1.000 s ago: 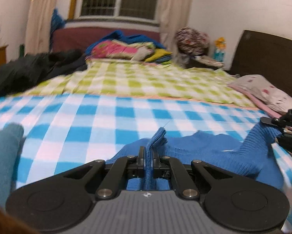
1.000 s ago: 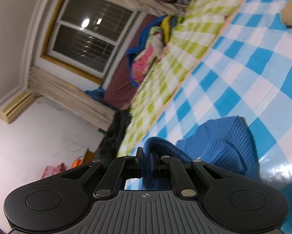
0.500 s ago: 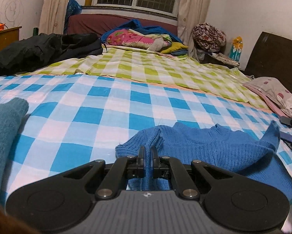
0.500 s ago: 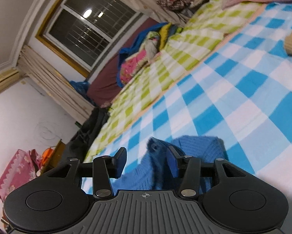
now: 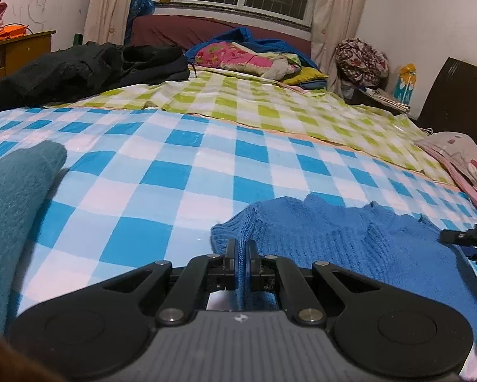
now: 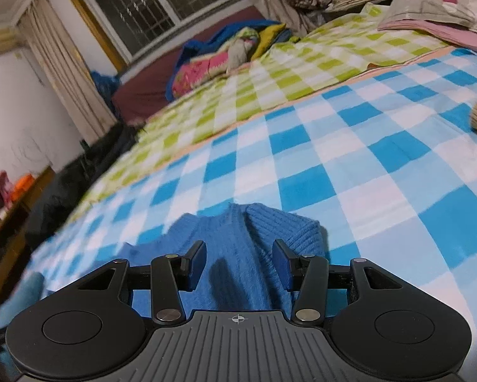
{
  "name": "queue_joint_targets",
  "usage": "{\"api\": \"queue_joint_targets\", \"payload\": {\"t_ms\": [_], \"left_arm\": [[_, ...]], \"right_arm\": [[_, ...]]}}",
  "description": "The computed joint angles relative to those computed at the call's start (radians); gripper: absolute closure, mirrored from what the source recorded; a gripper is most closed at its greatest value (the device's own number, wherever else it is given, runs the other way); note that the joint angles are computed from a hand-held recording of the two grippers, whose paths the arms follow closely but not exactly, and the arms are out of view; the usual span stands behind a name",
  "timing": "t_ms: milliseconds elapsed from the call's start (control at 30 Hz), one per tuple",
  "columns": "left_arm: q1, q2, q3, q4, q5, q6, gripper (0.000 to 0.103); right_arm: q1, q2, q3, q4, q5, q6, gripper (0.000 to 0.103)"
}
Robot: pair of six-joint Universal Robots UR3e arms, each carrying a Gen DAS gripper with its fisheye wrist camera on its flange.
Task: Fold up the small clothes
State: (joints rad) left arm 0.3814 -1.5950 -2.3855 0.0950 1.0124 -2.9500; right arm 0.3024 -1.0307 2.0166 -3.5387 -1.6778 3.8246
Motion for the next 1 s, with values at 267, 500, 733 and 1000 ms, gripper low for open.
{"api": "queue_joint_targets", "payload": {"t_ms": [267, 500, 733, 1000], "left_arm": [[-0.003, 0.005, 0.012, 0.014, -0.02, -0.018, 0.091], [-0.036, -0.065, -0.013, 0.22, 0.016, -0.082, 0.091], [-0.008, -0.049, -0.029, 0.113, 0.046, -0.058, 0.091], [0.05, 0.045, -0.073, 0.039, -0.071, -0.033, 0.074]], "right_arm": [[-0.023, -0.046, 0.04, -0.024, 0.062, -0.05, 0.093], [0.012, -0.079, 0.163, -0.278, -0.036, 0.028, 0.094], [0.002, 0.001, 0.098, -0.09, -0.047, 0.044, 0.093], [0.028, -0.009, 0.071, -0.086, -0.064, 0.012, 0.091]]}}
